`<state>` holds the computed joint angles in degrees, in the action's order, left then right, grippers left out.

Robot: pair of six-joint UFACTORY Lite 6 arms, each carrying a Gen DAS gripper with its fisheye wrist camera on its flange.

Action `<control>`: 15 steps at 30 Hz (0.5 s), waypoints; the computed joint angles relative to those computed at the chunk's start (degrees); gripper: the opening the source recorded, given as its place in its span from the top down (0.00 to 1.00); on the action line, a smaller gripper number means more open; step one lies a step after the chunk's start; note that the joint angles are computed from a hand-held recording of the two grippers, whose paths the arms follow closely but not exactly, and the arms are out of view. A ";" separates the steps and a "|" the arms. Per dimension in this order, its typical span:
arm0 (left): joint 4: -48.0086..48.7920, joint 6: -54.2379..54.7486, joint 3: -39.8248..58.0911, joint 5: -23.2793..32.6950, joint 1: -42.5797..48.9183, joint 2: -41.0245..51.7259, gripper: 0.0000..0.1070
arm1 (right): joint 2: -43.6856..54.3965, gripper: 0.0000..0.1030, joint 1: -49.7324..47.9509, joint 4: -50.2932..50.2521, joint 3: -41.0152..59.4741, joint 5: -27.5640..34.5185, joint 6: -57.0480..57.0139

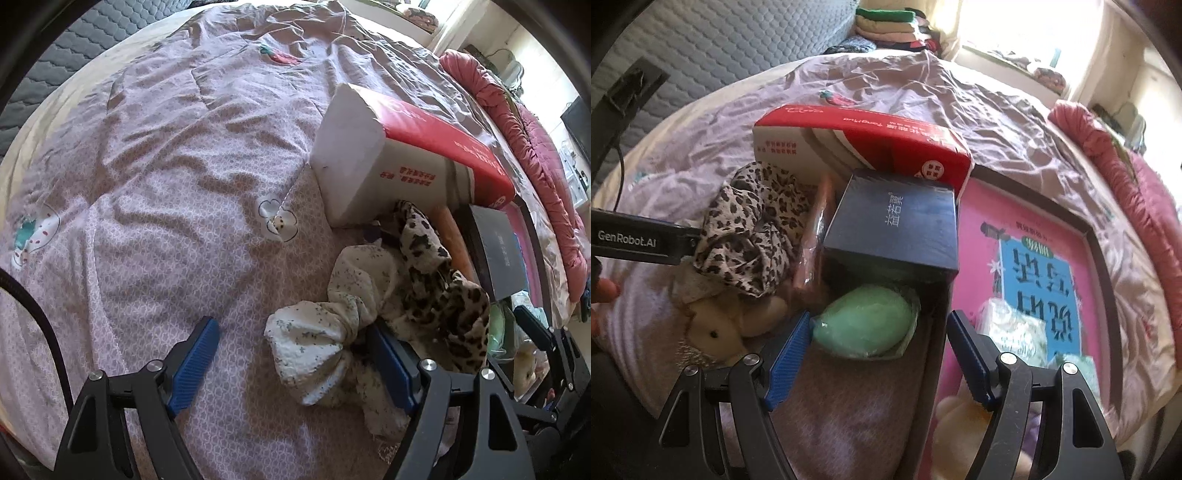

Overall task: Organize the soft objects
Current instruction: 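Grasp the white floral scrunchie with the left tool while the right tool grasps the bagged green egg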

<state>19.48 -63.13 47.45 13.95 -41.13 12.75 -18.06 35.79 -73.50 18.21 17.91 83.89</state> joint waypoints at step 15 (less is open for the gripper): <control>-0.09 1.44 0.61 -3.61 -0.17 1.81 0.81 | 4.54 0.50 -1.73 -14.95 -0.11 -4.02 15.24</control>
<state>19.39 -61.69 48.06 10.34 -41.30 14.56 -13.52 34.06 -88.45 18.10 13.89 99.14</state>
